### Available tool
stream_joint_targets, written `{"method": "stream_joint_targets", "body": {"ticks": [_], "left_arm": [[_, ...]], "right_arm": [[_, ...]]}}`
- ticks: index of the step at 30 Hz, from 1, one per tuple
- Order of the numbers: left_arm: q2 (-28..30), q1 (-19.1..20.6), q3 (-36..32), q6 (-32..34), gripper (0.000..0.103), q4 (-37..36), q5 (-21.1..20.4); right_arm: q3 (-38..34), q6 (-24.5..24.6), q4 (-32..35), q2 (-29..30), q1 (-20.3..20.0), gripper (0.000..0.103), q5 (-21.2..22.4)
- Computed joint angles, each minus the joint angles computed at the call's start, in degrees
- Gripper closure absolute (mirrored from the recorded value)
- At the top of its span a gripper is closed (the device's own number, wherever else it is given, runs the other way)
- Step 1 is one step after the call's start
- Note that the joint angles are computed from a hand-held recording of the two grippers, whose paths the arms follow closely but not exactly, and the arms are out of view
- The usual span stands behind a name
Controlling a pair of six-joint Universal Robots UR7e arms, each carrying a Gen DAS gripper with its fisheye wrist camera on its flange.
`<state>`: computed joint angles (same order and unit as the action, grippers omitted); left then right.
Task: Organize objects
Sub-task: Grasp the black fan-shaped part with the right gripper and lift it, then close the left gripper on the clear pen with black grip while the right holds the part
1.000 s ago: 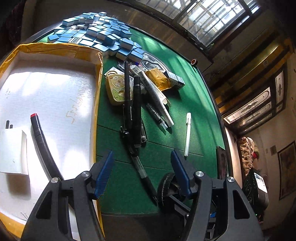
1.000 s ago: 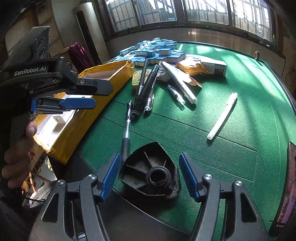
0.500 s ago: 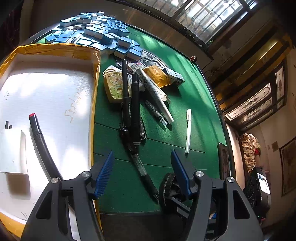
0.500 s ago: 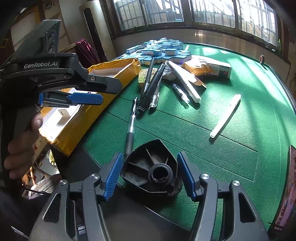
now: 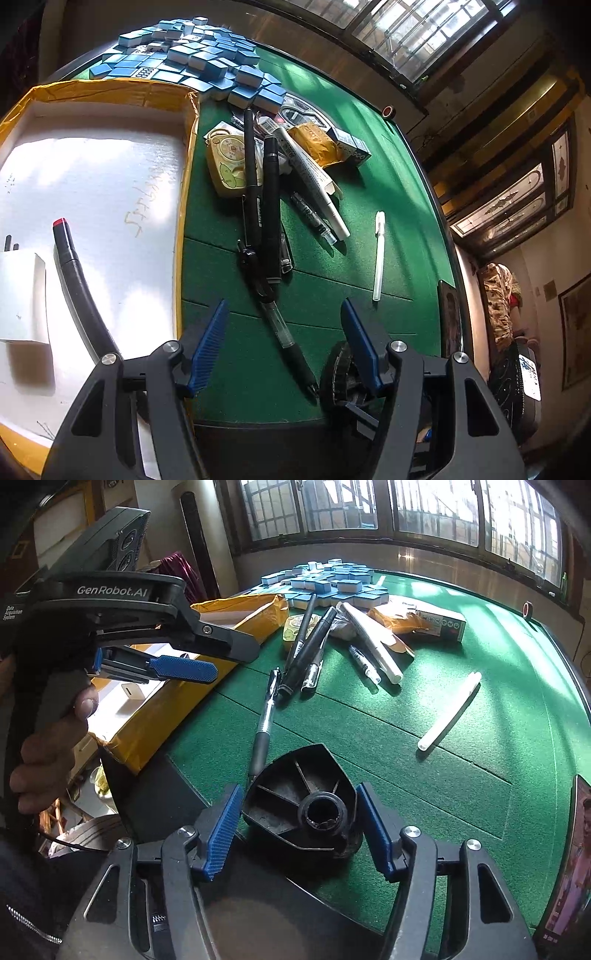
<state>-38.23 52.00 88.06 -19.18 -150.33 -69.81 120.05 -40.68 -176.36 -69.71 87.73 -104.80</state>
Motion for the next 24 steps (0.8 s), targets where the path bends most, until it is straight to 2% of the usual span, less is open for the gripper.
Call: {"method": "stream_joint_targets", "body": {"ticks": [5, 11, 16, 20, 24], "left_arm": [[0.2, -0.2, 0.1, 0.3, 0.041, 0.2, 0.1], [0.4, -0.5, 0.0, 0.8, 0.041, 0.8, 0.2], [1.2, -1.1, -0.6, 2.5, 0.041, 2.6, 1.2], [1.8, -2.1, -1.1, 4.8, 0.041, 4.4, 2.4], [2.7, -3.5, -1.0, 8.3, 0.041, 4.1, 4.7]], "right_arm": [[0.1, 0.8, 0.1, -0.3, -0.4, 0.046, 1.0], [-0.5, 5.2, -2.2, -0.5, -1.2, 0.046, 1.5], [-1.4, 7.5, -7.7, 1.2, -0.3, 0.046, -2.2], [-2.4, 7.1, -12.5, 3.6, 0.9, 0.046, -7.4], [-3.2, 8.9, -11.1, 3.7, 0.4, 0.046, -8.3]]}}
